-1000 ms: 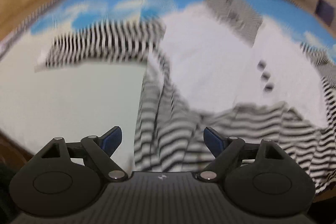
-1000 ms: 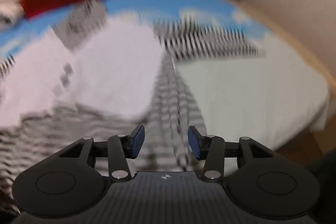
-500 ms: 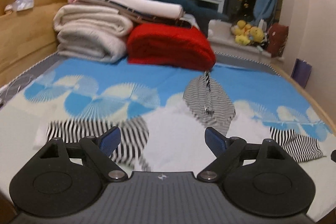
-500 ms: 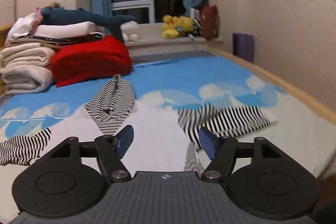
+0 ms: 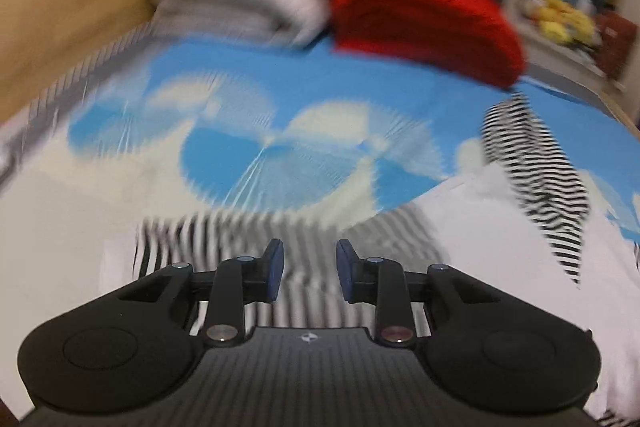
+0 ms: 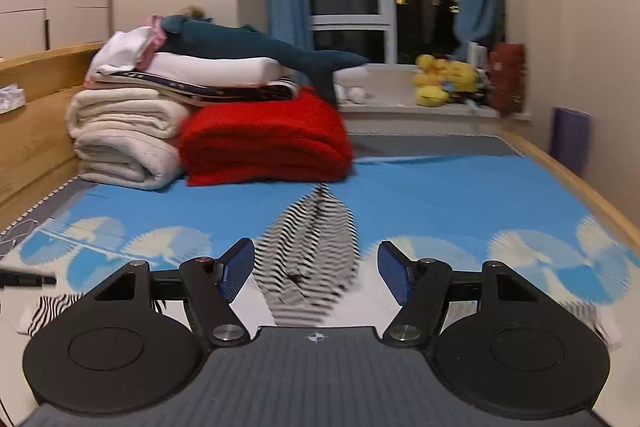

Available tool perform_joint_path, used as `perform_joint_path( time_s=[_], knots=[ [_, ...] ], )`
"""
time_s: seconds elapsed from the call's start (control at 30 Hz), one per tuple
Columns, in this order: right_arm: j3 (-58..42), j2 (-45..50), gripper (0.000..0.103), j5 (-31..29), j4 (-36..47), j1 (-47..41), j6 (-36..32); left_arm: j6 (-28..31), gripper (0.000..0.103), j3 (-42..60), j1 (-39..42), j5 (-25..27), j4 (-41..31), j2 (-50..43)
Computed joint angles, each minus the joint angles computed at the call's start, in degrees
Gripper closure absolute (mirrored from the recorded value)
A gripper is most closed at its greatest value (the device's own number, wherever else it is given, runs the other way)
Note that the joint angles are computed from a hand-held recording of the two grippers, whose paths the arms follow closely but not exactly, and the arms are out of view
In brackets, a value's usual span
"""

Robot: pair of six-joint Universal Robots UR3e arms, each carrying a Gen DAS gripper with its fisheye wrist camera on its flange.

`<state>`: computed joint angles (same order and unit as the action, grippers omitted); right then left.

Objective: Fold small clothes

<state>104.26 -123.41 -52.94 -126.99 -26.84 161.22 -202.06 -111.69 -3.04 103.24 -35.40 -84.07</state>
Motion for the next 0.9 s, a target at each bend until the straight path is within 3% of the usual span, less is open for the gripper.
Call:
perform_joint_path(
  time_s=[0.1, 0.13, 0.2, 0.23, 0.47, 0.67, 0.73, 0.9],
  knots=[
    [4.06, 5.96, 0.038, -0.95, -11.57, 4.47, 3.12, 0.26, 0.071, -5.75, 9.55, -5.4, -1.24, 2.62],
    [5.39, 7.43, 0.045, -1.83, -13.98, 5.61, 3.69, 0.72, 0.071, -7.42, 12.1, -6.85, -1.56, 3.57],
    [2.54, 12.71, 0.054, -9.58, -13.1, 11.01, 6.04, 2.18, 0.07, -10.78, 18.03, -10.33, -2.21, 4.9],
    [1.05, 14.89, 0.058, -10.5, -12.69, 12.16, 7.43, 2.52, 0.07, -12.06, 20.85, -11.69, -2.85, 5.4],
    [-3.84, 21.89, 0.061, -10.93, -13.05, 13.22, 8.72, -1.9, 0.057, -17.58, 36.36, -20.24, -8.34, 8.72],
    [-5.52, 23.24, 0.06, -11.79, -9.28, 10.74, 6.17, -5.7, 0.059, -17.15, 36.15, -17.67, -6.35, 6.18],
    [-5.61, 23.08, 0.06, -12.56, -7.55, 10.08, 5.43, -6.08, 0.098, -15.7, 34.05, -14.76, -5.02, 4.48],
    [-6.08, 22.48, 0.06, -13.44, -1.99, 7.68, 4.49, -11.78, 0.098, -4.8, 18.52, -0.04, -4.07, 0.54]
  ],
)
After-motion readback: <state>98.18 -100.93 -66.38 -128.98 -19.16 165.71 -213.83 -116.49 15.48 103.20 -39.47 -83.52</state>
